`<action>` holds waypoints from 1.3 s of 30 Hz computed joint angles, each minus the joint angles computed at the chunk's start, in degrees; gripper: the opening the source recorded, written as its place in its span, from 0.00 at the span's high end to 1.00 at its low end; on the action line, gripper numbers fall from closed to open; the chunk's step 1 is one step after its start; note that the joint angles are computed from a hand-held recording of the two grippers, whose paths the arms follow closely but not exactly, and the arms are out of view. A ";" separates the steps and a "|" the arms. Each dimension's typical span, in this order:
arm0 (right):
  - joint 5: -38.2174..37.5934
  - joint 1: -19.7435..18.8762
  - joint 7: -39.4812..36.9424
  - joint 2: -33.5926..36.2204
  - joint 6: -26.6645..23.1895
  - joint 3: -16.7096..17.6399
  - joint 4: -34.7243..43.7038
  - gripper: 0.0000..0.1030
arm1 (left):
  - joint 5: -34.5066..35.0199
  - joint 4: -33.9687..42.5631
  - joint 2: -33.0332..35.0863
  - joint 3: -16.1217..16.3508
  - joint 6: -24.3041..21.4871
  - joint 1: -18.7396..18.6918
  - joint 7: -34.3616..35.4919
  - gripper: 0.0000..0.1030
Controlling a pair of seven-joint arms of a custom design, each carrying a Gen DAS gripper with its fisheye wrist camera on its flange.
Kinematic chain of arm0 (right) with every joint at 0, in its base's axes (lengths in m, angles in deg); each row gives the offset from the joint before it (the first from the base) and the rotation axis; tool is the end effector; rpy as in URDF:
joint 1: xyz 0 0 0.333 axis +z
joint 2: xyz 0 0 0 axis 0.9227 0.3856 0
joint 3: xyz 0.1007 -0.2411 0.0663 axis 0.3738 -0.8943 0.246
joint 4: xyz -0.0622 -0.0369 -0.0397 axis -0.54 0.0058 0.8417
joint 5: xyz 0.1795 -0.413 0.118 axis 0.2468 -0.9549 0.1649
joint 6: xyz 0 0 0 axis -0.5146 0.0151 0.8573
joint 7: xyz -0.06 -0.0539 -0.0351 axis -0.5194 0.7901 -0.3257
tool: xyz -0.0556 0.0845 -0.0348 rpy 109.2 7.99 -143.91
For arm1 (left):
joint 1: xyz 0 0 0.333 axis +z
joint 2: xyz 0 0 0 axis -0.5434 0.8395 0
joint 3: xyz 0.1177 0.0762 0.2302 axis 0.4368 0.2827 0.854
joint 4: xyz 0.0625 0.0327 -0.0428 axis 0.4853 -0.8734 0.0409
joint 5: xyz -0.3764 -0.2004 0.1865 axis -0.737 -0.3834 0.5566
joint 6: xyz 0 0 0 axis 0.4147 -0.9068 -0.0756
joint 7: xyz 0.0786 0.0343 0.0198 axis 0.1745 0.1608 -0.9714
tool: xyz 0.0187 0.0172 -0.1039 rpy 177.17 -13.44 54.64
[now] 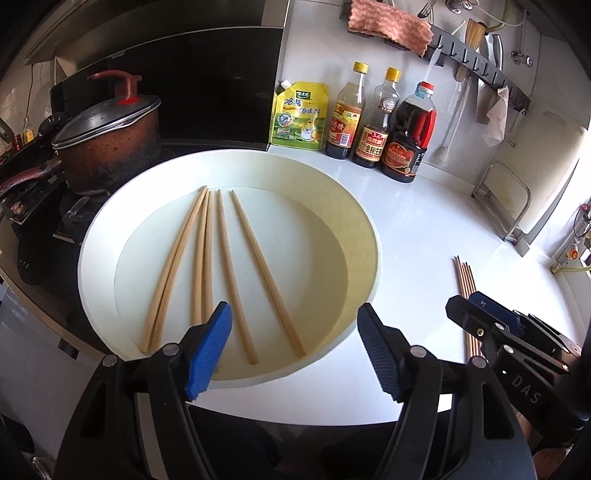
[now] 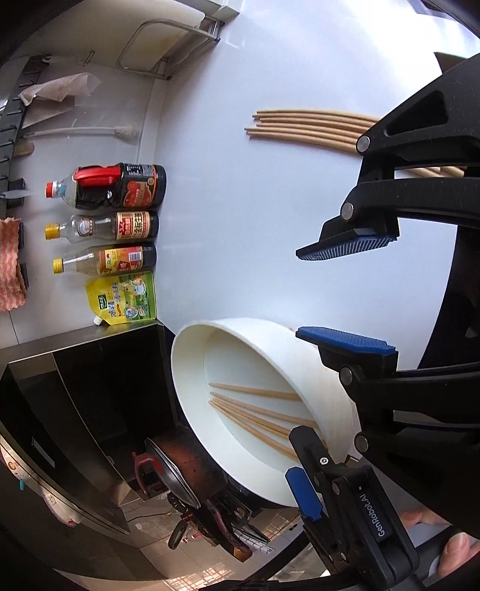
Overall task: Organize utensils
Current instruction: 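Withdraw both open tools from the basin back to the chopstick row, then position both open tools over the remaining chopsticks on the counter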
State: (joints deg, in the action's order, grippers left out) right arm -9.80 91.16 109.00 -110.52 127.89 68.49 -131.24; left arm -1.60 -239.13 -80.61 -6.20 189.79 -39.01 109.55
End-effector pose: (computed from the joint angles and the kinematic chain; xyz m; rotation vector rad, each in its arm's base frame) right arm 0.4333 0.2798 0.5332 -1.7845 1.6497 -0.4969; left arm 0.4363 -0.1283 0.5323 -1.8353 1.8282 -0.8810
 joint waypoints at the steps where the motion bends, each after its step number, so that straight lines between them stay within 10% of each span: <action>1: -0.26 -0.35 0.22 -1.27 -0.43 -0.02 -1.01 0.62 | -0.12 0.08 0.10 -0.13 -0.02 -0.32 -0.01 0.32; 20: -3.03 -7.30 5.79 -21.81 -8.59 -2.37 -18.44 0.50 | 0.53 4.79 7.18 -3.69 3.44 -5.88 -0.95 0.20; 39: -0.84 -8.83 3.08 -17.05 -6.55 -4.52 -18.51 0.49 | 3.82 13.06 19.97 -6.19 3.72 -8.51 -0.53 0.20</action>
State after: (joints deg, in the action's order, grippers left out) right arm -10.63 82.33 112.08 -127.58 121.33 63.97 -149.75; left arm 2.21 -226.07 -60.64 -12.39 193.51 -47.52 109.03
